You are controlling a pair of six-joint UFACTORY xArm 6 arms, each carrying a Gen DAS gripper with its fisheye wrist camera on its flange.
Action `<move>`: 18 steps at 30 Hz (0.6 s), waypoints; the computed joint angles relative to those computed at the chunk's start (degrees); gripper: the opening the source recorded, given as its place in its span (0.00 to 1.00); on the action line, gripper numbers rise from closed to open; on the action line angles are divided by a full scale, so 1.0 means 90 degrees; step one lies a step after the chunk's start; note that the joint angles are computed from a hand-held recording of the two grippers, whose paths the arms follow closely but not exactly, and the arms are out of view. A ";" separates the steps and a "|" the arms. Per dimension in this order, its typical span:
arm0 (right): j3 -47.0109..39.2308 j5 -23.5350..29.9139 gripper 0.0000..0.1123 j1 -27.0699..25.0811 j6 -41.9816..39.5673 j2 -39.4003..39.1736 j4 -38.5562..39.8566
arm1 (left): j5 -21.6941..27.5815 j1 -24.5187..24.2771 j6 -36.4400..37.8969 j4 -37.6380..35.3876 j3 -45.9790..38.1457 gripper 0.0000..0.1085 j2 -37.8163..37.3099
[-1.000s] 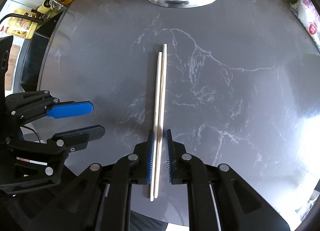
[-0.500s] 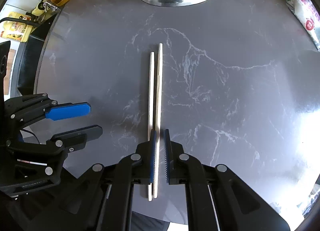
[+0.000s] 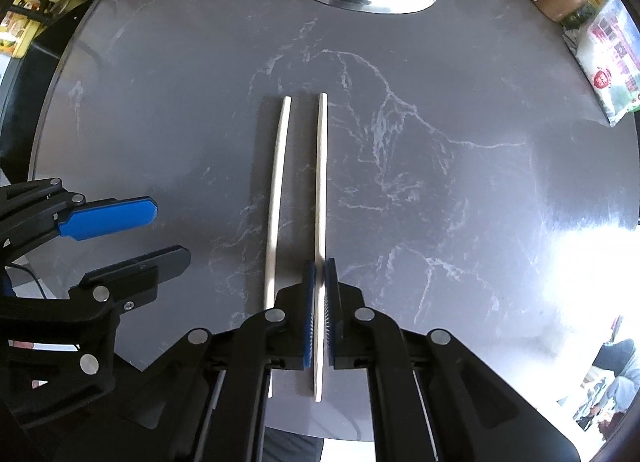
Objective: Organize utensils
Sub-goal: 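Move both tools back to the counter and close the right tool on a chopstick, then close the left tool on the last chopstick while the right tool holds its chopstick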
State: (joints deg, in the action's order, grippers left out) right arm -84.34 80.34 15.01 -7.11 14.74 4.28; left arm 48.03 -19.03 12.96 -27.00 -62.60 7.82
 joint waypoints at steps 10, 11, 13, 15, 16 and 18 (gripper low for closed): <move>-0.0252 0.0174 0.05 -0.0584 -0.0526 0.0198 0.0892 | -0.0275 -0.0269 -0.0947 0.0403 0.0172 0.32 -0.0139; -0.0212 0.0145 0.05 -0.0638 -0.0607 0.0176 0.0927 | -0.0335 -0.0333 -0.1099 0.0442 0.0183 0.32 -0.0148; -0.0232 0.0126 0.05 -0.0745 -0.0764 0.0195 0.1030 | -0.0423 -0.0443 -0.1317 0.0506 0.0181 0.32 -0.0140; -0.0198 0.0085 0.05 -0.0850 -0.0971 0.0150 0.1133 | -0.0495 -0.0585 -0.1589 0.0656 0.0155 0.32 -0.0107; -0.0286 0.0113 0.05 -0.0896 -0.1040 0.0203 0.1167 | -0.0530 -0.0634 -0.1709 0.0723 0.0145 0.32 -0.0081; -0.0361 0.0119 0.05 -0.0974 -0.1195 0.0248 0.1249 | -0.0566 -0.0755 -0.1993 0.0860 0.0076 0.32 -0.0007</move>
State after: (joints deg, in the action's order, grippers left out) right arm -87.59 81.41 6.24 -17.87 16.97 15.52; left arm 42.93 -25.82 -4.98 -19.25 -61.92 7.76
